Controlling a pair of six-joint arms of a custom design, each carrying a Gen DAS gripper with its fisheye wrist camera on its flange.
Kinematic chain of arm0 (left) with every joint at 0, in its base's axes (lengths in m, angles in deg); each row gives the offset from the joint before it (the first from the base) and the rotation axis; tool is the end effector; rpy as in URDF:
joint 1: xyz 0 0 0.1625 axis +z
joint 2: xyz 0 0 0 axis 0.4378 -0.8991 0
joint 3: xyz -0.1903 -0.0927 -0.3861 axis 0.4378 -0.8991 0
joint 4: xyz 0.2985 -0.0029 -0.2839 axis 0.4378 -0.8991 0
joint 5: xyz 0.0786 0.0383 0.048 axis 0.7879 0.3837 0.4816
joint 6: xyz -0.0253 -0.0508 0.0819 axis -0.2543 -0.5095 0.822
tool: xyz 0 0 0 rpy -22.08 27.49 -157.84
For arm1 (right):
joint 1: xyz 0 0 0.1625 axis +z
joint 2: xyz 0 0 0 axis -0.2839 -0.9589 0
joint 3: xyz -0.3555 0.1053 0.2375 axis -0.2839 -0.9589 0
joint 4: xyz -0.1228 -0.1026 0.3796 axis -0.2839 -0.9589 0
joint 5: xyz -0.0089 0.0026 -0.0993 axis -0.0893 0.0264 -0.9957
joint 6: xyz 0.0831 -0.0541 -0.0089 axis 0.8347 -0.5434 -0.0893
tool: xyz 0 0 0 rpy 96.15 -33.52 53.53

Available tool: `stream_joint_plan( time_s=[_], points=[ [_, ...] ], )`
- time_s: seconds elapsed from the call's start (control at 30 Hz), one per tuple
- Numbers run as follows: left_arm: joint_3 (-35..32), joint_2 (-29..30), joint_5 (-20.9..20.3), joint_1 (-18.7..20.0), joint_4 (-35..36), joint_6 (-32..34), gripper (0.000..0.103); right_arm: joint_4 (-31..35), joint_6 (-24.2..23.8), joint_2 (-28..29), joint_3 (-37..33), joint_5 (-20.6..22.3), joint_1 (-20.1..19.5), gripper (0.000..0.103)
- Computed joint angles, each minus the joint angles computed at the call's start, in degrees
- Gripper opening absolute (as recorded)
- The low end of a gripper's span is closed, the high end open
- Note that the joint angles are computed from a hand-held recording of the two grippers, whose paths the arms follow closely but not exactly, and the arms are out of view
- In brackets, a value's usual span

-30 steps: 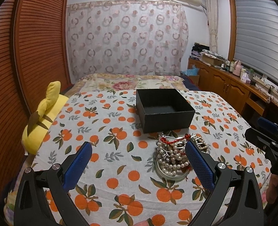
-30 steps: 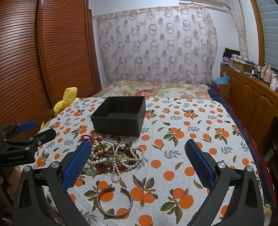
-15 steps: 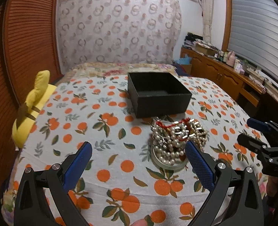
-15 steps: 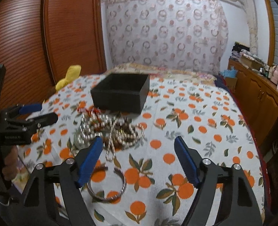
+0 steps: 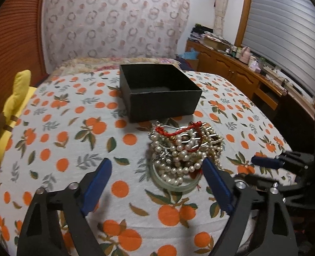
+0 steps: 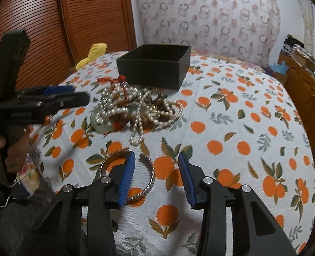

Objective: Organize jewelry
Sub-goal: 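Lower the left gripper onto the pearl necklace with red string and close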

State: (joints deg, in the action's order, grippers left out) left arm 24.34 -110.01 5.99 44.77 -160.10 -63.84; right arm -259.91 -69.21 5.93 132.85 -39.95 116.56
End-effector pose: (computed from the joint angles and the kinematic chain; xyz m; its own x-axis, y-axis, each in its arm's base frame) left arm -0.0591 -0.7068 0.1944 -0.7616 0.3304 -0.5574 0.6019 0.6793 -0.4198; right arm 0.2165 -0.6840 0.0023 -0.7044 -0.3828 0.5978 -0.6450 0.6968 -0.3138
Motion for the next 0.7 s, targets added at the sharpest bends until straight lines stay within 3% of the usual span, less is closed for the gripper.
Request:
stream_joint_plan(
  time_s=[0.2,0.33,0.57,0.7],
  points=[
    [-3.37,1.64,-1.66,0.10,2.69,1.13,0.058,1.67,-0.88,0.29,-0.24,-1.49,0.07,0.033],
    [-5.39,3.06,-1.46,-0.19,2.98,3.26,0.055,0.75,-2.63,0.77,-0.61,-2.75,0.22,0.023],
    [-8.41,4.73,-1.21,-0.31,4.22,7.20,0.046,0.34,-3.36,1.16,-1.46,-2.69,-0.08,0.019],
    [-9.72,5.17,-2.41,-0.09,6.07,8.01,0.022,0.31,-3.35,1.26,-1.77,-2.49,-0.19,0.018]
  ],
)
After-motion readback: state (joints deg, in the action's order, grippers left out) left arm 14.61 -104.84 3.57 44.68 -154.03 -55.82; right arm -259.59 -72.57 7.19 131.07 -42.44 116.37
